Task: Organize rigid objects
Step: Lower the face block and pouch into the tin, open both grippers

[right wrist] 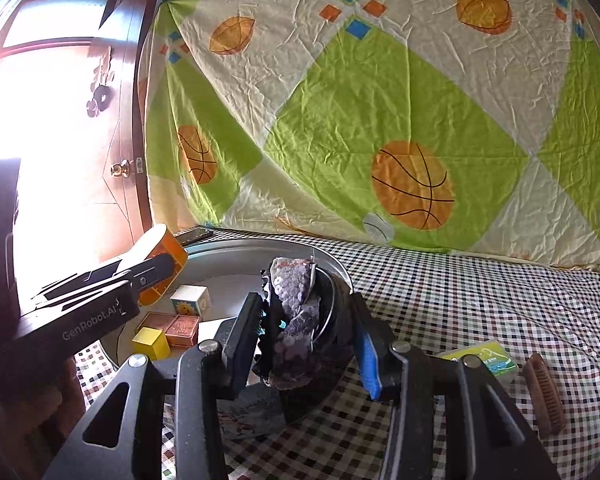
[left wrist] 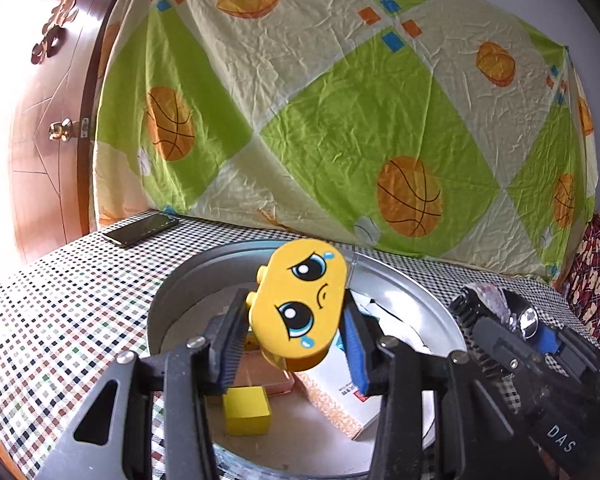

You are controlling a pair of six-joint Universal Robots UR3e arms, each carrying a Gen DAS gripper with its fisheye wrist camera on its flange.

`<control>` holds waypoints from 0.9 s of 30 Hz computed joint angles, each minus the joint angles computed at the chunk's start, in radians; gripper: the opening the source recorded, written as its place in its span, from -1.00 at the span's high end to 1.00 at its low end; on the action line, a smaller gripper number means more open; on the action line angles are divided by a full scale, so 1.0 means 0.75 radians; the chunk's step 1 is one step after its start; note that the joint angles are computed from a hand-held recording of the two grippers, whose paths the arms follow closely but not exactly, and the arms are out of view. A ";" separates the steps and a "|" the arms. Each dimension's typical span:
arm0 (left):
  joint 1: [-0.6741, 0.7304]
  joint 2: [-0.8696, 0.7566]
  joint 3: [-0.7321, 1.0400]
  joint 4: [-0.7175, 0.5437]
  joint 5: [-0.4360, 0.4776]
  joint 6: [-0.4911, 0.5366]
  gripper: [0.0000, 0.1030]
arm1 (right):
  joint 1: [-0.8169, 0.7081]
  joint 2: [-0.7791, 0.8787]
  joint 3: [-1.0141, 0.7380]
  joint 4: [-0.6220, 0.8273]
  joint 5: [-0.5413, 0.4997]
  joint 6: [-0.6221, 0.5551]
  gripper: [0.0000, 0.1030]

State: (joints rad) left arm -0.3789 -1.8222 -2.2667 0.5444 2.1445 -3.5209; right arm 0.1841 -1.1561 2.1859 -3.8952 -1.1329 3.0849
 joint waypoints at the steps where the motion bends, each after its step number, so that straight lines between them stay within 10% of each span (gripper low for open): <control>1: 0.015 0.011 -0.012 -0.005 -0.016 -0.004 0.17 | 0.009 0.003 -0.008 0.006 -0.007 -0.001 0.10; 27: 0.201 0.093 -0.064 -0.114 -0.184 0.099 0.17 | 0.110 0.054 -0.279 0.317 -0.007 -0.013 0.10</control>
State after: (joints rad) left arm -0.2283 -1.7525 -2.3146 0.4587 2.0063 -3.4469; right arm 0.2662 -1.1155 1.9768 -3.6578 -1.1383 3.0748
